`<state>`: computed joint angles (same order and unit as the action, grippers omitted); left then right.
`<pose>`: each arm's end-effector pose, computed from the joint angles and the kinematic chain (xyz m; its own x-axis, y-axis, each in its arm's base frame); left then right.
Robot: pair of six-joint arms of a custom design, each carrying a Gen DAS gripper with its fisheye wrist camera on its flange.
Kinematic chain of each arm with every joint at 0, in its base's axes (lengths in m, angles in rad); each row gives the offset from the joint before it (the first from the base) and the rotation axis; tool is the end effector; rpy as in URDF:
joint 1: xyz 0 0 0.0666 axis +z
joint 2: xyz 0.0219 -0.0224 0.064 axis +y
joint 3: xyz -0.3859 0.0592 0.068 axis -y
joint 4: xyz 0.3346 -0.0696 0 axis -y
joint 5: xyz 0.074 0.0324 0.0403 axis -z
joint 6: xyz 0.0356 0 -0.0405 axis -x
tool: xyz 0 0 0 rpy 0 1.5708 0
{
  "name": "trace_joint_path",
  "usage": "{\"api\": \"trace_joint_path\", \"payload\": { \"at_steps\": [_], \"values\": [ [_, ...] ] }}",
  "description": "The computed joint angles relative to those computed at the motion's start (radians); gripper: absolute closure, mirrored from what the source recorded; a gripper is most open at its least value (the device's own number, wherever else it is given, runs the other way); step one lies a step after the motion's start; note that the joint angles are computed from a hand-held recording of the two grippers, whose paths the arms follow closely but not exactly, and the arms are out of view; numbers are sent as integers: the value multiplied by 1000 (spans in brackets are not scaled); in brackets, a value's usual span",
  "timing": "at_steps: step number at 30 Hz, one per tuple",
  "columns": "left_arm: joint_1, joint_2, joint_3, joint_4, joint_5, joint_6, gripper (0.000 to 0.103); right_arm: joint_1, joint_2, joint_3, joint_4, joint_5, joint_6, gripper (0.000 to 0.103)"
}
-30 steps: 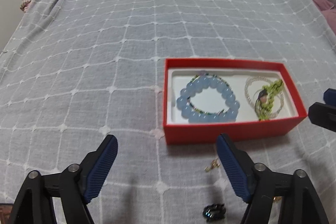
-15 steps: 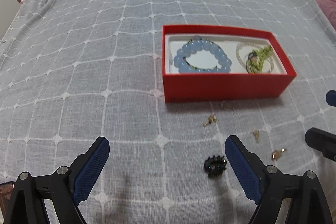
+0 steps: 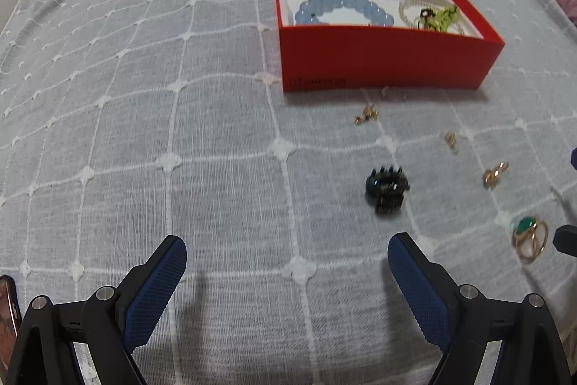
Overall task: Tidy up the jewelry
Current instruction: 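Move both grippers back over the loose jewelry beside the box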
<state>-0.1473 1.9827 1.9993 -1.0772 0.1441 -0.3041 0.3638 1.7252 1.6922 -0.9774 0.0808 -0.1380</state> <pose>0.6188 -0.0974 0.3671 -0.7593 0.4122 -0.5035 0.4632 0.8858 0.0267 0.5066 0.1894 0.3976 -0.8274 -0.1683 -0.5359 -0.2027 0.9792 0.0054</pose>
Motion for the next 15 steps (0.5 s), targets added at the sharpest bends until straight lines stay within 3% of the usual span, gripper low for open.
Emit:
{"api": "trace_joint_path", "payload": {
  "at_steps": [6, 15],
  "values": [
    [7, -18, -60, 26, -3, -16, 9, 20, -13, -46, 33, -35, 28, 29],
    [-1, -26, -78, 37, -6, -25, 9, 27, 19, -36, 13, -40, 11, 29]
  ]
}}
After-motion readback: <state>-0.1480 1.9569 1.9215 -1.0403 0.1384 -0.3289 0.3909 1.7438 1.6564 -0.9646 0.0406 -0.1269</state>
